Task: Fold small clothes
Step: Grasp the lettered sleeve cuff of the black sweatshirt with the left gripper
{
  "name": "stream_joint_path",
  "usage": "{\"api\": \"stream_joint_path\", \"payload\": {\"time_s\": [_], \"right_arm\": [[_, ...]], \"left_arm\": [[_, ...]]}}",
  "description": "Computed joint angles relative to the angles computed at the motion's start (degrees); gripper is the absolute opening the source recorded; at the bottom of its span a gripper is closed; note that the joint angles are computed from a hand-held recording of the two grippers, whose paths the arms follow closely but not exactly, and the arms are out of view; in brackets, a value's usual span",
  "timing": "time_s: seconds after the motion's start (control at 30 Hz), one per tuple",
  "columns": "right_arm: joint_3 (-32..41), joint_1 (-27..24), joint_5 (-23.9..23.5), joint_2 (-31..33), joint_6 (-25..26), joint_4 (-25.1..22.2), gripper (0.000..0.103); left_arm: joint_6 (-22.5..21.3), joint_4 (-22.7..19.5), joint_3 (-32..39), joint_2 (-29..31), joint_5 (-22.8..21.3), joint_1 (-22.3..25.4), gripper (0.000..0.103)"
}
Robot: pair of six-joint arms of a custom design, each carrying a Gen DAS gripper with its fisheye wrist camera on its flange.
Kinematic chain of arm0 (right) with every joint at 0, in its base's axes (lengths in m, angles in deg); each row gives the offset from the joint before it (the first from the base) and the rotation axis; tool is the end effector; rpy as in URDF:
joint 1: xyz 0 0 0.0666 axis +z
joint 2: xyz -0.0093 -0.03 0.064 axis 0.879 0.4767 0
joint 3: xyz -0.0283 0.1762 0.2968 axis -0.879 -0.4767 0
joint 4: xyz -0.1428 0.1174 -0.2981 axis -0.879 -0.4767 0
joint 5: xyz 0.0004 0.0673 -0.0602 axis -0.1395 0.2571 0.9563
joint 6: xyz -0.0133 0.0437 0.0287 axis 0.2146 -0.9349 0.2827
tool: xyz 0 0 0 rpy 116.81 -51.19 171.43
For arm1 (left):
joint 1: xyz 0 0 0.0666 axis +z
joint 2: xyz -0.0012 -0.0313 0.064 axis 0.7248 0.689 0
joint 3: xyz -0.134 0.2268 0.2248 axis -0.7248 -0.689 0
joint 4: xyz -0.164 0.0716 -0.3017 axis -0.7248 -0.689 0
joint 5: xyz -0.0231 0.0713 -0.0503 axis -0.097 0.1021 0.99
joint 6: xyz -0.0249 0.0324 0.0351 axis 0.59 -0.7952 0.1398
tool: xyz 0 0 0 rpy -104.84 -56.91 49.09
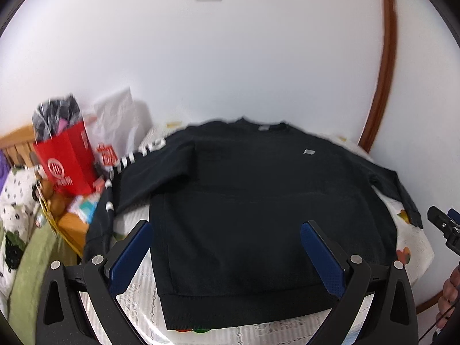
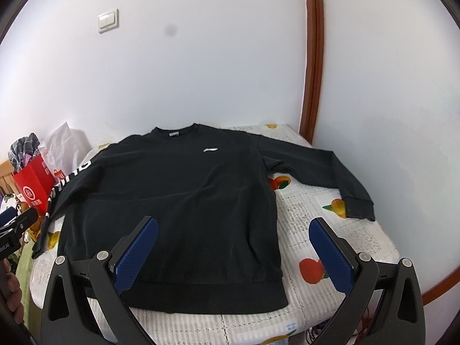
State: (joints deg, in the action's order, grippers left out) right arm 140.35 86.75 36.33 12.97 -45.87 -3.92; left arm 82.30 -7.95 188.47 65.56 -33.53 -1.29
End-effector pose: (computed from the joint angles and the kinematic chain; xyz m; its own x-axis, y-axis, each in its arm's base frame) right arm 0.3204 0.1360 0.4341 -0.5929 -0.0183 -0.8051 0.0090 0.9995 -0.0293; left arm 0.3652 -0.3683 0.3980 -0.6149 -0.1789 -0.7680 -0.2131 0.9754 -0.0565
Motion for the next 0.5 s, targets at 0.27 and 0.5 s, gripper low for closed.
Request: {"api": "stream_joint_path", "payload": {"time_s": [0.27,0.5], "right_arm": [[0.92,-2.94,-4.96,8.4,0.63,2.15,0.103],[2.51,-3.62,-6.7,15.73,0.73,4.17,0.103]], "left_arm": [[1.35,2.47,-9.05,-1.25,6.08,7.46,0.103],[4.44,0.23,-17.5,-3.77,4.4,13.85,0.101]]}}
